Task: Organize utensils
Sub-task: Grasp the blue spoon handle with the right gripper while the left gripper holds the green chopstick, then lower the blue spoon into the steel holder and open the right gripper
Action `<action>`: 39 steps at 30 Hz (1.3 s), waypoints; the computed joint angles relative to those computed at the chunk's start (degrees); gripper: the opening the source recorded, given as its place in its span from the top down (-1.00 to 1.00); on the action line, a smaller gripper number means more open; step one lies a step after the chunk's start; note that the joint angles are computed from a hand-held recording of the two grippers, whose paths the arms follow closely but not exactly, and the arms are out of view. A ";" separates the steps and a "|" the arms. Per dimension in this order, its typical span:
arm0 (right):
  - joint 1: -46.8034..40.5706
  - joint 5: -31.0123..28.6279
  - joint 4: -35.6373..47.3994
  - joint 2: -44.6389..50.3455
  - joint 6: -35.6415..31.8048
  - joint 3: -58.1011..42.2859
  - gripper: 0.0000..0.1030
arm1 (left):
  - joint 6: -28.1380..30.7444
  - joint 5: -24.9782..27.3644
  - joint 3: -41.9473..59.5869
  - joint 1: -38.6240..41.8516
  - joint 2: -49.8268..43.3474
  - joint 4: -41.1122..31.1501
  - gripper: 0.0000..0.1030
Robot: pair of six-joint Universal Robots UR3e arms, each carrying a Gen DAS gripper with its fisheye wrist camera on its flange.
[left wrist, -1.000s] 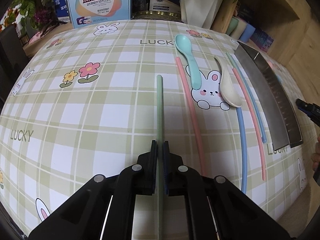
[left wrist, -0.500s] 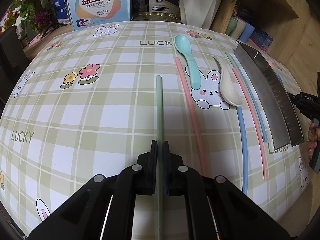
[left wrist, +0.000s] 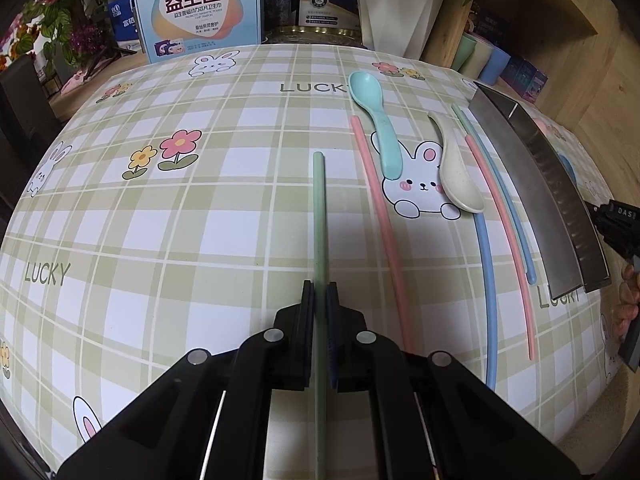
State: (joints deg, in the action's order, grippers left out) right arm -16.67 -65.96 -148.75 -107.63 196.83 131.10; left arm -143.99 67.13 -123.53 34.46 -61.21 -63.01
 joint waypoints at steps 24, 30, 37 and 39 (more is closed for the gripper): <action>24.65 -22.59 28.56 35.80 8.35 -57.25 0.87 | 1.08 -1.70 -0.42 1.71 1.06 -1.73 0.88; 25.64 -24.01 30.51 37.83 9.40 -58.82 0.87 | 2.21 -2.70 -0.46 2.79 1.40 -2.76 0.88; 25.95 -26.12 30.13 38.41 10.77 -58.71 0.87 | 2.13 -2.73 -0.37 2.86 1.38 -2.83 0.88; 25.91 -26.36 29.46 38.37 10.52 -58.51 0.86 | 2.00 -2.58 -0.33 2.72 1.40 -2.72 0.88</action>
